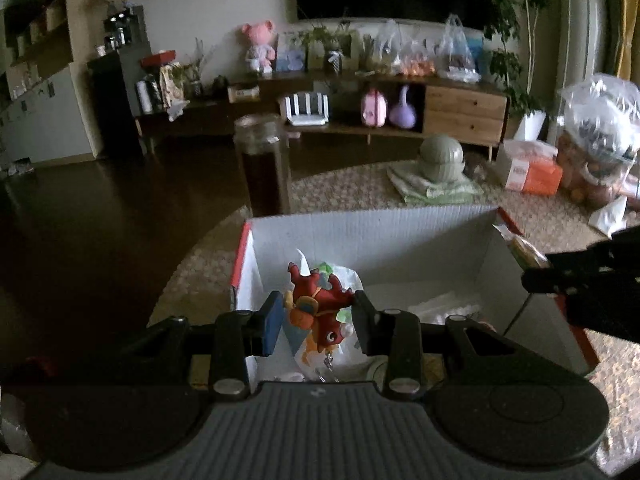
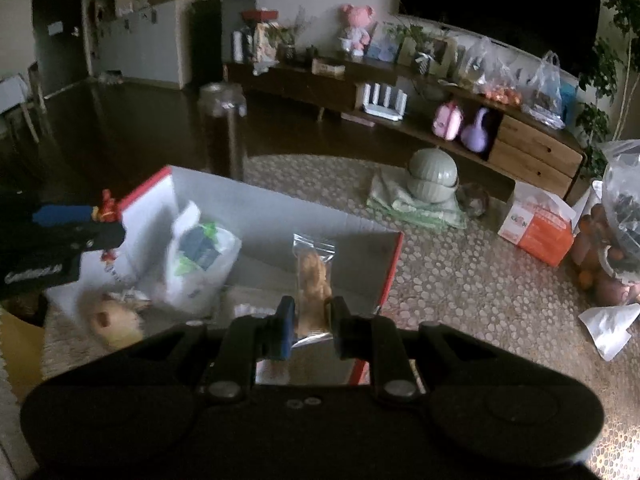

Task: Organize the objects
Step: 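Carry the dragon keychain with left gripper while right gripper carries the bread snack over the box, then open left gripper to drop the dragon keychain while right gripper releases the bread snack into the box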

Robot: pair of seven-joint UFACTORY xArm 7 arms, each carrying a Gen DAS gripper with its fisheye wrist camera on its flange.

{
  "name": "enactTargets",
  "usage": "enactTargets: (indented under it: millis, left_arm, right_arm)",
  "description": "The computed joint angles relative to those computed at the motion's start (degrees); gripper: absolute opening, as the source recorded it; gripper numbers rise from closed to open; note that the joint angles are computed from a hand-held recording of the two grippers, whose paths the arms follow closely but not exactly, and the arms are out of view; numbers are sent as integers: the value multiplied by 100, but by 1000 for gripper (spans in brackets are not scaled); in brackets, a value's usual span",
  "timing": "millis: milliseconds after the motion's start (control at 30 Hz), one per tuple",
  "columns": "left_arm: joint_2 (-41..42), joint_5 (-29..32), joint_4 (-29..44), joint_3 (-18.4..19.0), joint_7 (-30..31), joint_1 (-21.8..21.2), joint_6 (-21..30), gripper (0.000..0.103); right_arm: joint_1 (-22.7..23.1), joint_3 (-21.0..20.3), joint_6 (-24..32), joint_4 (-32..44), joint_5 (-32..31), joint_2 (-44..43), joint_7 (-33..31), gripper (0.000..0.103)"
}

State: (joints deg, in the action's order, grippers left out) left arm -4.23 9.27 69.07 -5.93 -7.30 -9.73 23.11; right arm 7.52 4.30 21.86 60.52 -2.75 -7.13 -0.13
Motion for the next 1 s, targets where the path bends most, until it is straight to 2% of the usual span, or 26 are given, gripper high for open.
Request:
enactTargets:
  millis: [167, 267, 367, 733, 933, 1000]
  left_arm:
    - [401, 103, 298, -35, 85, -93, 206, 36]
    - [689, 295, 522, -27, -26, -183, 433, 36]
    - [897, 175, 661, 3, 58, -243, 618, 36]
    - [1077, 441, 693, 76, 76, -413, 721, 38]
    - [1055, 11, 738, 41, 259, -362, 931, 38]
    - [1018, -49, 724, 46, 204, -363, 969, 42]
  right_arm:
    - [-22, 31, 50, 287, -274, 433, 218, 18]
    - [27, 22, 144, 434, -230, 611, 123, 18]
    - [65, 13, 203, 440, -129, 693, -75, 18]
    - [100, -2, 240, 344, -53, 759, -172, 19]
    - [99, -5, 275, 299, -5, 691, -255, 21]
    - [92, -10, 299, 255, 10, 623, -248, 24]
